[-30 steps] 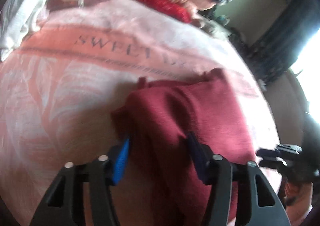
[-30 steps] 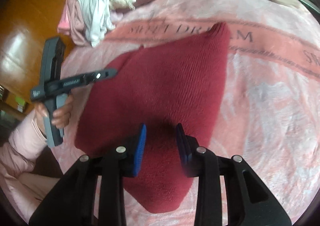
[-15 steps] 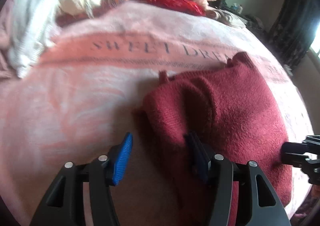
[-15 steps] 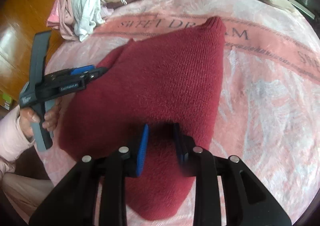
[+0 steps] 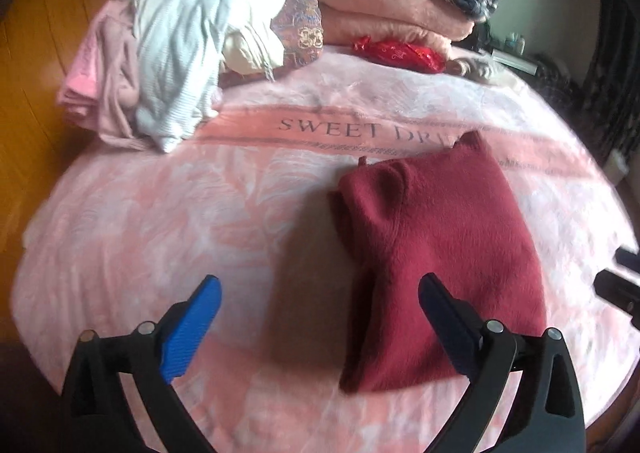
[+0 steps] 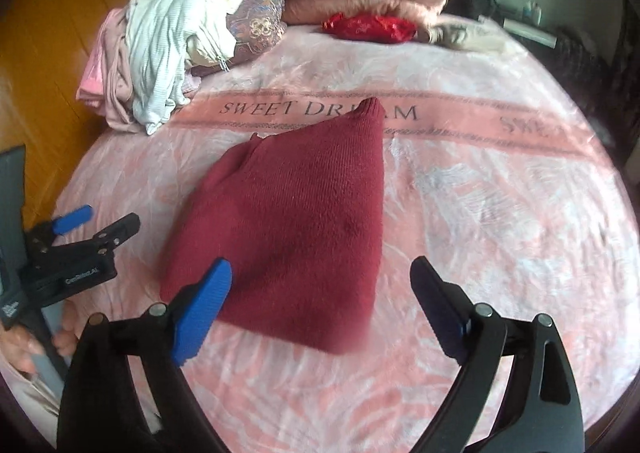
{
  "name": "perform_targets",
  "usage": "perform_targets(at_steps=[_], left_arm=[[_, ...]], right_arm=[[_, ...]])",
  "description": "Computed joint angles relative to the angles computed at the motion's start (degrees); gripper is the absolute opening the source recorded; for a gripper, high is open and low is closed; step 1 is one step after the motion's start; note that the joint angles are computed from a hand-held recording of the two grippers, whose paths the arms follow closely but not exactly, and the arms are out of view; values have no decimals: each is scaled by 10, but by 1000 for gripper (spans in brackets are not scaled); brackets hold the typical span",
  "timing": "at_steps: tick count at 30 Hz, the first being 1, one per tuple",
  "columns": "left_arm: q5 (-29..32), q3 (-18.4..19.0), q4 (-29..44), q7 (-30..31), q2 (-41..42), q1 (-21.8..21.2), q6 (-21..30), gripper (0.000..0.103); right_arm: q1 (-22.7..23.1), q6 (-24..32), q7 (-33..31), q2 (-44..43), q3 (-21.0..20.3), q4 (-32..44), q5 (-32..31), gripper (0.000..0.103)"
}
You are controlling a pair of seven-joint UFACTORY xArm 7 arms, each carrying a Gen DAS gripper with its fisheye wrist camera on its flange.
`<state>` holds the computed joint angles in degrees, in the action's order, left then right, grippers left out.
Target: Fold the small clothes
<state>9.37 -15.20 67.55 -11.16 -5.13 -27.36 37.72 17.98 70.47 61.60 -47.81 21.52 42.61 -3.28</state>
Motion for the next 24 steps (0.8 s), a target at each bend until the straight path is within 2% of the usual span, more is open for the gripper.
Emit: perform_targets(at_steps=[3, 5, 11, 15, 24], left_arm=[[-4, -5, -18, 7, -34, -5, 28, 99], [-28, -3, -29, 26, -57, -10, 41, 99], [-80, 3, -73, 29, -122, -3, 27, 99], [-83, -4, -93, 37, -149, -1, 21, 99], [-99, -10, -124, 71, -188, -14, 1, 99]], right_arm=[[2, 28, 14, 8, 21, 24, -3, 91], [5, 39, 22, 5, 28, 33, -3, 91], [4, 95, 56, -14, 52, 62, -11, 91], [-2, 127, 65, -10, 70, 91, -23, 92], [10, 110, 84, 12, 87, 108, -10, 94]])
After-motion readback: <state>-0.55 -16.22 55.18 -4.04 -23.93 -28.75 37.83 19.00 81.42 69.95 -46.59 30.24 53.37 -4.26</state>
